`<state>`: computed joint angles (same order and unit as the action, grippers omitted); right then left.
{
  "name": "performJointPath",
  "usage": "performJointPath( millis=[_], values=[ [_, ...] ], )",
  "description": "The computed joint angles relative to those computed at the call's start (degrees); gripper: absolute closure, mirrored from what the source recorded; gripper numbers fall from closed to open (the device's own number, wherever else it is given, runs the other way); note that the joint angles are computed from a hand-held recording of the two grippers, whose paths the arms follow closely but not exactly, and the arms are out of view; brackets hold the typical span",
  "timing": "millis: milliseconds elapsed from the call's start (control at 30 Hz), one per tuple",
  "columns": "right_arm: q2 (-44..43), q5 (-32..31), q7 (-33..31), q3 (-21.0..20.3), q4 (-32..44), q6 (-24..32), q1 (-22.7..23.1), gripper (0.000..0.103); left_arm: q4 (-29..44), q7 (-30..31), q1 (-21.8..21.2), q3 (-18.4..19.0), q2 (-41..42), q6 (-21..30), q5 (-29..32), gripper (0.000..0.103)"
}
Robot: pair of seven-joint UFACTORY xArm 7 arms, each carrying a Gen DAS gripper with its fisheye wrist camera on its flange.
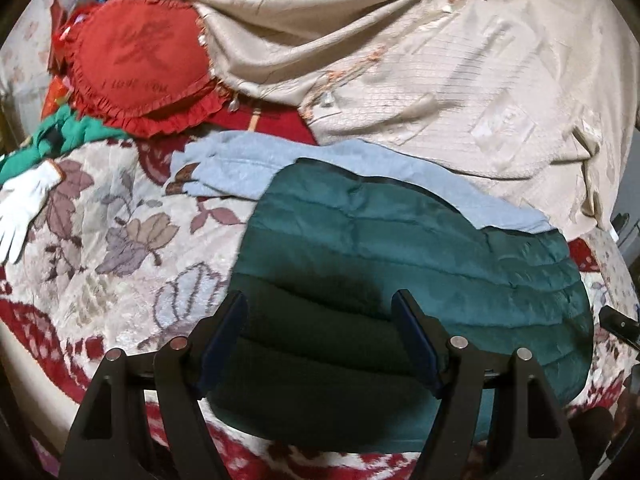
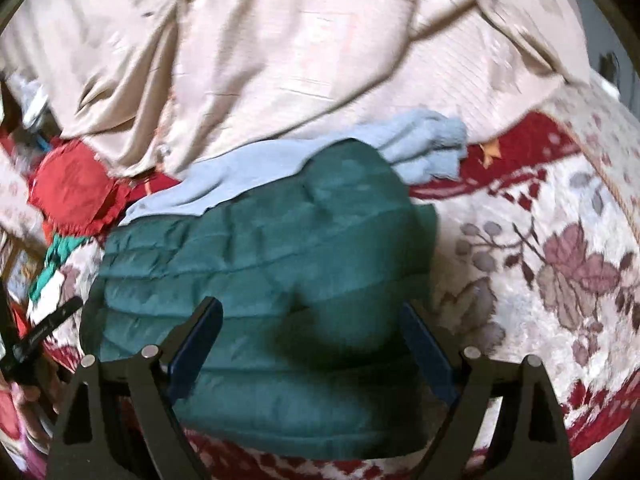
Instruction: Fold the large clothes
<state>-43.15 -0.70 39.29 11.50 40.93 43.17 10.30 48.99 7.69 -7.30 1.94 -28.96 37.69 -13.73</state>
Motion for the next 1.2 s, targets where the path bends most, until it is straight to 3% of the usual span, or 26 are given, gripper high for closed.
performJointPath(
  millis=[267, 567, 967, 1200],
  values=[
    [4.9, -5.0, 5.6, 8.2, 3.5, -3.5, 0.5, 0.010, -2.6, -3.2, -0.8, -4.0, -2.1, -1.1, 4.0, 0.045],
    [9.6, -12.7, 12.6, 12.9, 6.8, -4.0, 1.1, 0.009, -4.0, -7.3, -1.9, -5.7, -3.3, -2.7, 5.9, 0.045],
    [12.2, -18.6, 16.6, 13.1, 8.2, -1.1, 3.1, 0.007, -5.0, -11.0, -2.4, -7.7, -3.7, -4.1, 10.8, 0.045],
    [12.3, -18.9, 17.0, 12.0, 7.9, -1.0, 4.4, 0.004, -5.0, -12.6, -2.7, -7.8, -3.4, -3.8, 11.3, 0.045]
  ],
)
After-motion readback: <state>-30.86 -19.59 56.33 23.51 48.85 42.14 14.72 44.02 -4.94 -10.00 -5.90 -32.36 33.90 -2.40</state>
